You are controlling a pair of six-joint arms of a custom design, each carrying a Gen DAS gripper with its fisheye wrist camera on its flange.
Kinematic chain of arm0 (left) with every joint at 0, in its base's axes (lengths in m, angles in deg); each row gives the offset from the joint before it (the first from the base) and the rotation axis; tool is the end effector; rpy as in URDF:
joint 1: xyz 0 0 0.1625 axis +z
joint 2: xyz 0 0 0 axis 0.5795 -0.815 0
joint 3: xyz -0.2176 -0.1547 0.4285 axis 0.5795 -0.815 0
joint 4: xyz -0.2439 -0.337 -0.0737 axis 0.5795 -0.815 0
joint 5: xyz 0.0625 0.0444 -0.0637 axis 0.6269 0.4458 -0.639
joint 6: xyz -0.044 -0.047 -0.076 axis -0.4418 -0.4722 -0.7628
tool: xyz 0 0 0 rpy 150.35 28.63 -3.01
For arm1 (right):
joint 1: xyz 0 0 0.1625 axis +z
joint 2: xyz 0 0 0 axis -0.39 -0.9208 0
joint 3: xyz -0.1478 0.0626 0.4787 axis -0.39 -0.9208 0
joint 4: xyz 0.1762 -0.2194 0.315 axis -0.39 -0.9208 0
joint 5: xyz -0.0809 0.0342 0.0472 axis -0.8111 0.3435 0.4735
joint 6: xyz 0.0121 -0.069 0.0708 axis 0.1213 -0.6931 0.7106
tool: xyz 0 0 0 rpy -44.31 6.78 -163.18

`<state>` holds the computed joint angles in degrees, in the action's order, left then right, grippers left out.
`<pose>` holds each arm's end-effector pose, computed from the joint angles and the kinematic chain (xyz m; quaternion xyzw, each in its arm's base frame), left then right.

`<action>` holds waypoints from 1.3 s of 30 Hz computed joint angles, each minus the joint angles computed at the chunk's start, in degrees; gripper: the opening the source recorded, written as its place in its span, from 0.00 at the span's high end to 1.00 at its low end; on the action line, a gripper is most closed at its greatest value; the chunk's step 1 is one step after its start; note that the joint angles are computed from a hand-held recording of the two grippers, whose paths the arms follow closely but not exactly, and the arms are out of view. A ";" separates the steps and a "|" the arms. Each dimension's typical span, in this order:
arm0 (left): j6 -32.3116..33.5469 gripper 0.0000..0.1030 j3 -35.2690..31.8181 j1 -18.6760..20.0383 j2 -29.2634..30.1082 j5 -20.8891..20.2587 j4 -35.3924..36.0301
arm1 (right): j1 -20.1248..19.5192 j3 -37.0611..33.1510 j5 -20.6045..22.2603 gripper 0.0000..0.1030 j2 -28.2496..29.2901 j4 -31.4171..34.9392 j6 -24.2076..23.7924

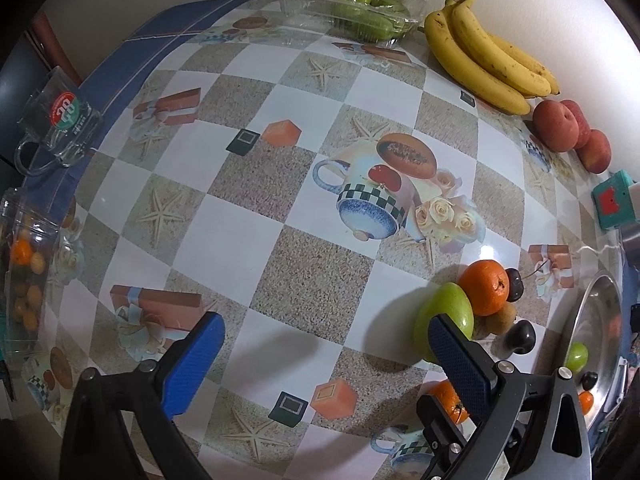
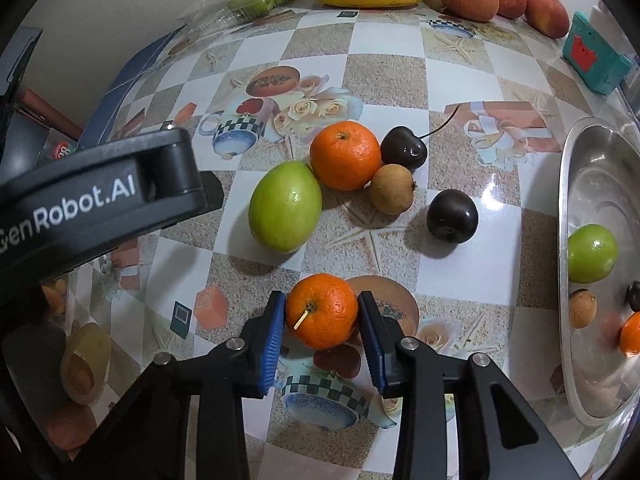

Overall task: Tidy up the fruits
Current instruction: 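Grasp a mandarin with the right tool while the left grasps a green apple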

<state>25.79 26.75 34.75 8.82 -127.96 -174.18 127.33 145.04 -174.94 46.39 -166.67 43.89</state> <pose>-0.0479 -0.7320 0.1821 -0.0831 0.9213 -0.1503 0.3490 0.2637 -0.6990 -0.0604 0.0635 -0.9607 0.0761 0.2591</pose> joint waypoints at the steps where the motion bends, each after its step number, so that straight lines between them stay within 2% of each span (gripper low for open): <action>1: 0.03 0.00 0.05 0.00 -0.03 -0.15 -0.14 | -0.06 0.63 0.28 0.63 -0.50 -0.28 -0.07; 9: 1.04 0.00 0.28 0.18 -0.32 -2.46 -2.12 | -0.39 3.03 1.40 0.64 -2.97 -4.52 0.44; 17: 3.88 0.03 -0.02 -0.22 0.42 -6.00 -3.90 | -1.25 6.11 -1.50 0.64 -6.22 -10.15 2.62; 20: 5.85 0.13 -0.09 -0.39 0.97 -7.94 -4.87 | -2.05 7.36 -1.07 0.64 -7.50 -11.45 4.31; 23: 7.39 0.17 -0.30 -0.44 1.57 -10.18 -5.16 | -2.52 7.95 -0.70 0.64 -8.27 -11.85 5.80; 24: 7.63 0.23 -0.33 -0.53 1.68 -10.26 -5.08 | -2.64 8.16 -0.67 0.64 -8.44 -12.03 6.11; 29: 8.46 0.35 -0.77 -0.60 2.41 -10.85 -4.44 | -2.86 8.55 -0.31 0.64 -8.91 -12.64 6.54; 32: 8.72 0.37 -1.18 -0.45 2.84 -11.30 -4.41 | -2.83 8.52 -0.10 0.64 -8.89 -12.69 6.38; 35: 8.93 0.48 -1.32 -0.52 3.14 -11.20 -4.23 | -2.77 8.45 -0.02 0.64 -8.83 -12.55 6.23; 39: 8.76 0.48 -1.73 -0.33 3.51 -11.56 -3.29 | -2.75 8.48 0.02 0.64 -8.84 -12.54 6.23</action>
